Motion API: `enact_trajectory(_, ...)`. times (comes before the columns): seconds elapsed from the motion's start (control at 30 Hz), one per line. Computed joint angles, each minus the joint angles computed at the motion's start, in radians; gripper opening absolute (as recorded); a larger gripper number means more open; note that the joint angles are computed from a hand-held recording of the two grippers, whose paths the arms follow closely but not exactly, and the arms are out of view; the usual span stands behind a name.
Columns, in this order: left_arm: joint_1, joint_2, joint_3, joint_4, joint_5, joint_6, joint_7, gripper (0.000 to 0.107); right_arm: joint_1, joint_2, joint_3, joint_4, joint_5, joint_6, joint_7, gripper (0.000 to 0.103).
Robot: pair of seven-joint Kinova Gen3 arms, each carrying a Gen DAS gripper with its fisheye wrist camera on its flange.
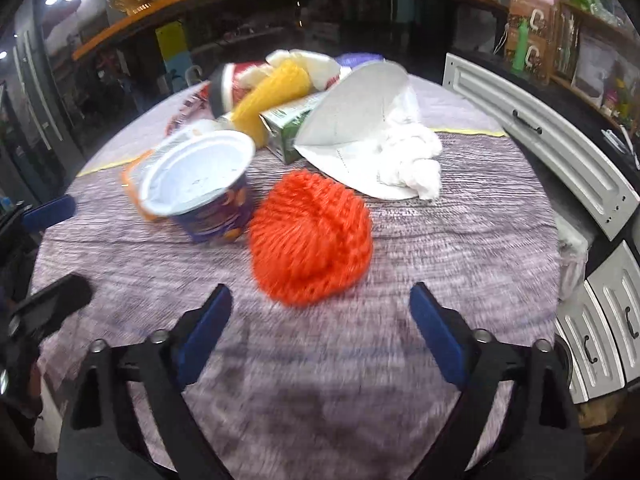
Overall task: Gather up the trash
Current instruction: 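Grasp the orange mesh net with the right gripper and lift it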
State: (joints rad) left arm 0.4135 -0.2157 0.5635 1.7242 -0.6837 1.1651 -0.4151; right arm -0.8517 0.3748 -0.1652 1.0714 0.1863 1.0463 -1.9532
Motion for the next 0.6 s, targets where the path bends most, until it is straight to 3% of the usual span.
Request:
enact_trajectory(0.13, 0.008, 0.021, -0.032, -0.028, 0.014, -0.008, -0.063, 0.098, -0.003, 0.066, 0.005, -0.088, -0.006, 0.048, 0.028, 0.068)
enact_trajectory(0.2, 0.014, 0.03, -0.047, -0.04, 0.022, -0.012, -0.094, 0.098, 0.006, 0.076, 0.005, -0.102, -0.03, 0.05, 0.041, 0.057)
enact_trajectory(0.4, 0.039, 0.081, -0.083, -0.079, 0.024, -0.012, -0.154, 0.091, 0.034, 0.055, -0.005, -0.067, -0.095, 0.007, 0.071, 0.03)
enact_trajectory(0.6, 0.082, 0.135, -0.134, -0.137, 0.053, 0.01, -0.249, 0.077, 0.052, -0.032, -0.005, 0.052, -0.093, -0.082, 0.037, 0.026)
